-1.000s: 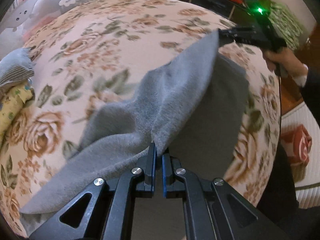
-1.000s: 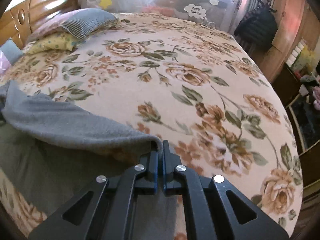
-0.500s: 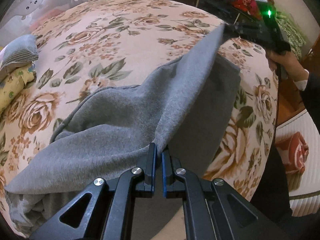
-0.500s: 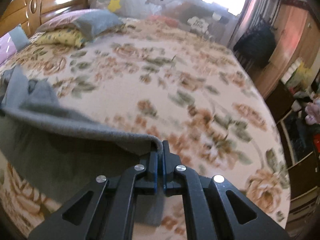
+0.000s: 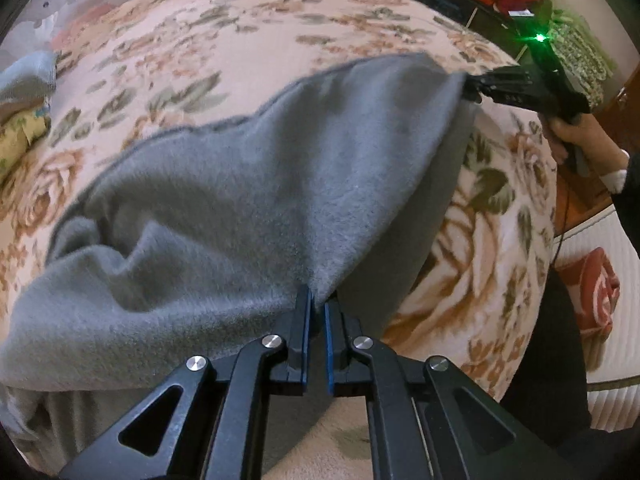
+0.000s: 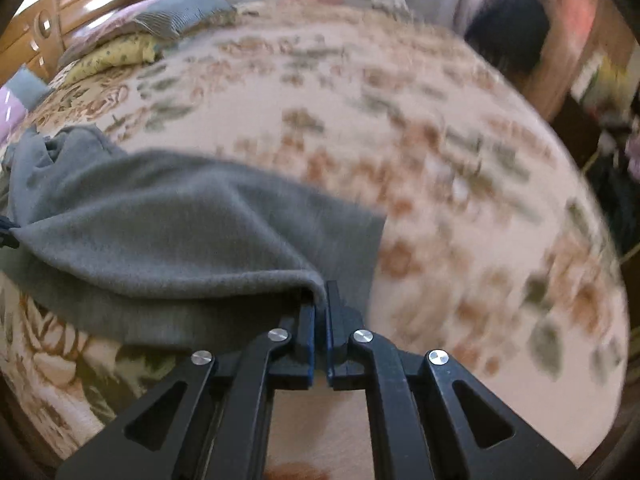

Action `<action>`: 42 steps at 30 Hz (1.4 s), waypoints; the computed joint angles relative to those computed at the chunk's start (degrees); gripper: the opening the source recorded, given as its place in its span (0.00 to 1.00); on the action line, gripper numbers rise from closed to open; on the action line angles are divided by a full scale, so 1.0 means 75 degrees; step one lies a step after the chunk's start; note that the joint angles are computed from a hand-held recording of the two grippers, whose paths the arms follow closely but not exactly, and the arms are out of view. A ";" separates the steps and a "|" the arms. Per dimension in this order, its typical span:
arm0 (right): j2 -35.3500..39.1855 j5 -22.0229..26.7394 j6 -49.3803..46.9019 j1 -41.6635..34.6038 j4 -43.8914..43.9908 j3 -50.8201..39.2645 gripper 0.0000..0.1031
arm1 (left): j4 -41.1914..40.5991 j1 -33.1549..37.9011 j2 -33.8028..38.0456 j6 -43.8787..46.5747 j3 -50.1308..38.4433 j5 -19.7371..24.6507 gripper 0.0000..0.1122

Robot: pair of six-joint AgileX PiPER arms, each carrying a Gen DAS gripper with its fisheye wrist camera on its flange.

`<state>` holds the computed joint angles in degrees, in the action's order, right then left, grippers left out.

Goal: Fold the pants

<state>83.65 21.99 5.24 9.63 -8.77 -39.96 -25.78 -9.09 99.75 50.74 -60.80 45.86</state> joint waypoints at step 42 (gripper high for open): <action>0.4900 0.1947 0.2669 0.6317 -0.0261 -0.8336 0.66 | -0.1075 0.7162 0.1325 0.1356 -0.3301 0.2274 0.22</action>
<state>120.40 36.59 25.26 57.01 -10.73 -102.48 -33.84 44.62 109.69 60.91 -85.56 62.92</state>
